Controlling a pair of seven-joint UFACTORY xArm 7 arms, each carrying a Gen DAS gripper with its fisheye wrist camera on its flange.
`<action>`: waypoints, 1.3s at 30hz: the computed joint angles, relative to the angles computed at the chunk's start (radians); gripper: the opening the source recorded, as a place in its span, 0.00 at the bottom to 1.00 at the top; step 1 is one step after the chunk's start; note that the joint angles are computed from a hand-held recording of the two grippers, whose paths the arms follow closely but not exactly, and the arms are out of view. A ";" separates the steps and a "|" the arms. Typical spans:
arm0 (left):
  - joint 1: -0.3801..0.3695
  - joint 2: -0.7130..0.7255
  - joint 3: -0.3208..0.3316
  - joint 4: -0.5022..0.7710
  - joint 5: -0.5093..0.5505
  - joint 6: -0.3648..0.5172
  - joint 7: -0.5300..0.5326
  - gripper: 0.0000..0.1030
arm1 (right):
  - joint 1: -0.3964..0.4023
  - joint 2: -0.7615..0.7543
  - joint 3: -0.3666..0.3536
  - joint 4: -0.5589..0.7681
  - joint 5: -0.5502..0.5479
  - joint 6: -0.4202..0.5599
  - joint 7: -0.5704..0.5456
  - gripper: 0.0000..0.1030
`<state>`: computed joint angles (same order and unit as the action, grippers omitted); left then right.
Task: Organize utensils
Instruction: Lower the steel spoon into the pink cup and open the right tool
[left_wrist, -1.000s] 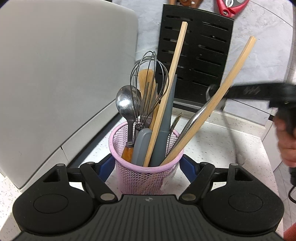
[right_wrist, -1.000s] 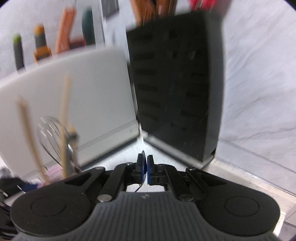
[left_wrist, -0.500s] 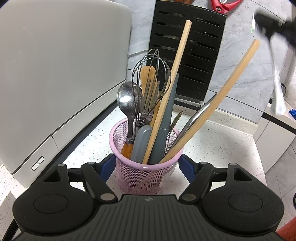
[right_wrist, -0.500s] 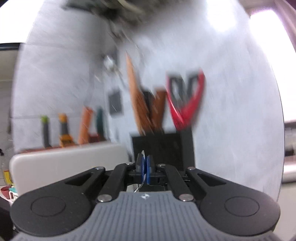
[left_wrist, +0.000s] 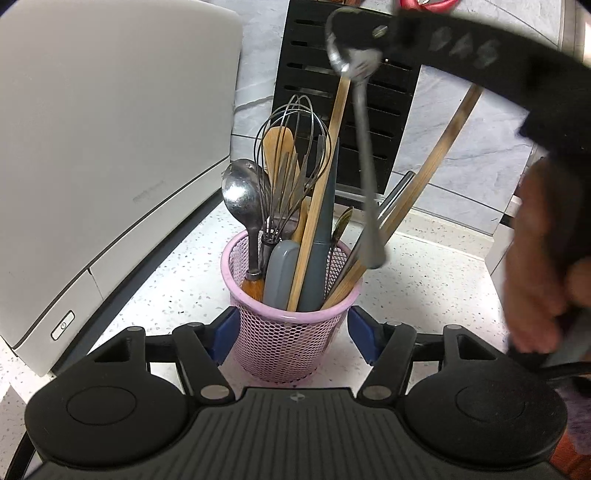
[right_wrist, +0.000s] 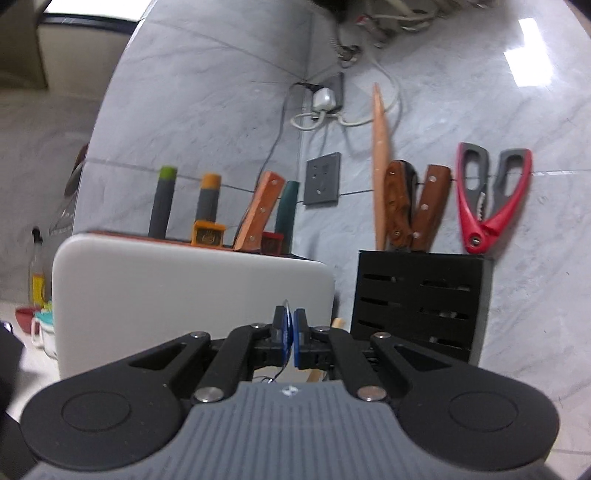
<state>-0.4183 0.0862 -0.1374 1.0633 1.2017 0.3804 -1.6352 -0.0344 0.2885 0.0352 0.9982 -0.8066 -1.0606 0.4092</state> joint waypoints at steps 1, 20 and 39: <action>0.001 0.002 0.001 0.001 0.001 -0.004 -0.002 0.72 | 0.010 0.009 0.001 -0.005 0.021 -0.011 -0.041 0.00; 0.015 0.010 0.015 -0.002 0.007 -0.052 -0.015 0.68 | 0.014 0.109 0.000 -0.015 0.016 -0.104 -0.228 0.00; 0.021 -0.015 0.001 -0.029 0.023 -0.050 -0.037 0.67 | -0.059 0.057 -0.118 0.202 -0.608 0.015 0.504 0.00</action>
<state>-0.3972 0.0717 -0.1364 1.0347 1.2251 0.3304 -1.6720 -0.0938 0.3452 -0.0823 1.2001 -1.4148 -1.0458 0.9128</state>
